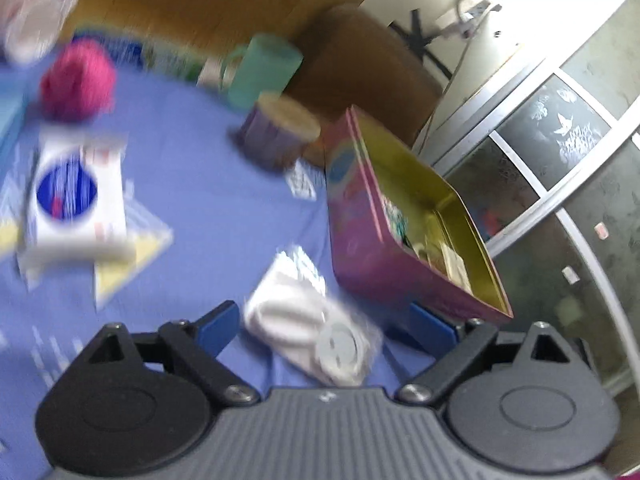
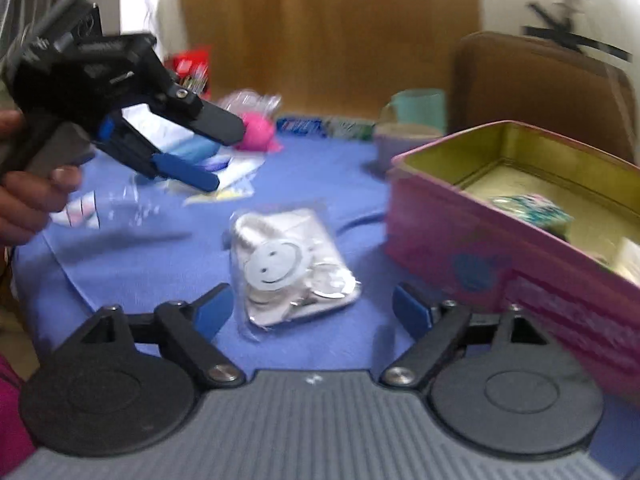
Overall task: Organize soft objects
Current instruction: 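Grasp the bag with the smiley-face item with the left gripper, then drop the smiley-face bag into the pink tin with the left gripper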
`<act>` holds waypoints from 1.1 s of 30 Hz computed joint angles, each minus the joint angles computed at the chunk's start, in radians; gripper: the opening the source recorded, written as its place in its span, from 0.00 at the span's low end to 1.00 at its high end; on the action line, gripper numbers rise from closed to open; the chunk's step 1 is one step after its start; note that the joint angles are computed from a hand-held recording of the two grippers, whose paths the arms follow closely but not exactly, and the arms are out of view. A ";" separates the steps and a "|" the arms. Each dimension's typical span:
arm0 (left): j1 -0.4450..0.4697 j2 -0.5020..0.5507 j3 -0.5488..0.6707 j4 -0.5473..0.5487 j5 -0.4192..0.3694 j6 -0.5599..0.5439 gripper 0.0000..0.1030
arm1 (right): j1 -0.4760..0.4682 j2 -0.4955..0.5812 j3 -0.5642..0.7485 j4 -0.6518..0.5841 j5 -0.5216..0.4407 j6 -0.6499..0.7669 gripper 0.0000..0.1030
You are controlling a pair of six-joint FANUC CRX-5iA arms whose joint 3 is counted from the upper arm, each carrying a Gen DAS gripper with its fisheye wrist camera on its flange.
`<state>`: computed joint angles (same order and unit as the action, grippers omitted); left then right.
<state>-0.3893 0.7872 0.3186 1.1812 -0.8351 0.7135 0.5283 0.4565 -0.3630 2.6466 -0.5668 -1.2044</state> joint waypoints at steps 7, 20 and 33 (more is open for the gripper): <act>-0.030 -0.004 -0.046 -0.006 0.031 -0.041 0.82 | 0.013 0.039 0.051 -0.035 0.042 0.046 0.70; -0.093 0.081 0.205 0.037 -0.044 -0.175 0.62 | 0.125 0.070 -0.022 -0.202 -0.482 0.082 0.70; -0.159 0.158 0.293 -0.037 0.118 -0.146 0.70 | 0.213 0.080 -0.107 -0.694 -0.769 -0.006 0.76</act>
